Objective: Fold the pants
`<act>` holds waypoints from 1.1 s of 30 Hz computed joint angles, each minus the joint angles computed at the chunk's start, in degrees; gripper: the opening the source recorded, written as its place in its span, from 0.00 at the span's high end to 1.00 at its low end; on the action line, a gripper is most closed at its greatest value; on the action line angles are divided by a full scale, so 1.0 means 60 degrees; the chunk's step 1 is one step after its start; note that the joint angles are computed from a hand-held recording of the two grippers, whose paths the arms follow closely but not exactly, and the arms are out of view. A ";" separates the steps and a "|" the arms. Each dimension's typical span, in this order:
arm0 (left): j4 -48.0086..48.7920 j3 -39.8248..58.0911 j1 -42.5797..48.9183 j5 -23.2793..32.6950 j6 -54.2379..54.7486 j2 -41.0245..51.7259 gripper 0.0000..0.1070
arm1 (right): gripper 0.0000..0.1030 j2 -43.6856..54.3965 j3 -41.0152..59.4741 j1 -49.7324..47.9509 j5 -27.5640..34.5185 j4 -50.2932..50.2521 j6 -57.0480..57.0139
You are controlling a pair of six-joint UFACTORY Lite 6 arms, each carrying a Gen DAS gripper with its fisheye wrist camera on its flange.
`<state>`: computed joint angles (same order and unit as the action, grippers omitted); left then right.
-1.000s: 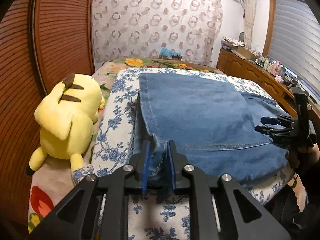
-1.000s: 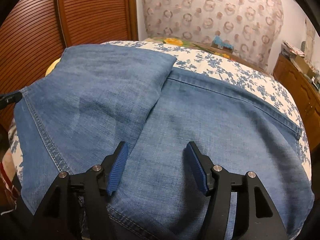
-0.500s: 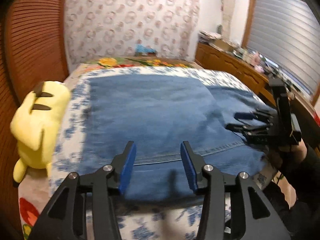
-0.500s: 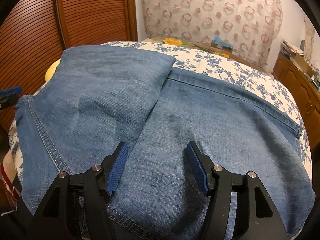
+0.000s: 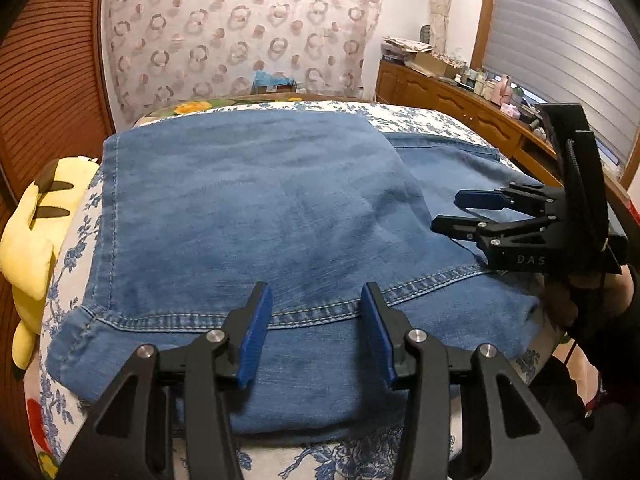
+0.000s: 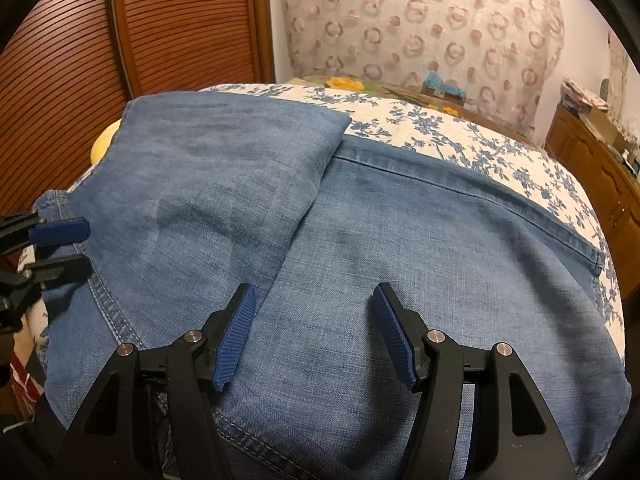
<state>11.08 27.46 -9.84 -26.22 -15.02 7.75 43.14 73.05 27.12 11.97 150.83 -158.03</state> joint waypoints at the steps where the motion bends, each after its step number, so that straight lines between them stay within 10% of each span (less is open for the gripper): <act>1: 0.0050 0.0010 0.0026 -0.0028 -0.0149 0.0037 0.57 | 0.39 -0.0008 0.0018 0.0000 -0.0028 -0.0053 0.0067; 11: -0.1591 -0.0123 -0.0504 -0.0280 0.0839 0.0147 0.55 | 0.39 -0.1058 -0.1146 -0.0649 0.0309 0.1094 -0.0962; 33: -0.2316 -0.0230 -0.0756 0.0012 0.1380 -0.0167 0.55 | 0.39 -0.4950 -0.5421 -0.5832 0.1322 -0.2944 0.0927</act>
<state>-2.82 26.08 -14.37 -26.15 -6.74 6.74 13.44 40.52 -7.87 19.90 133.17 -152.47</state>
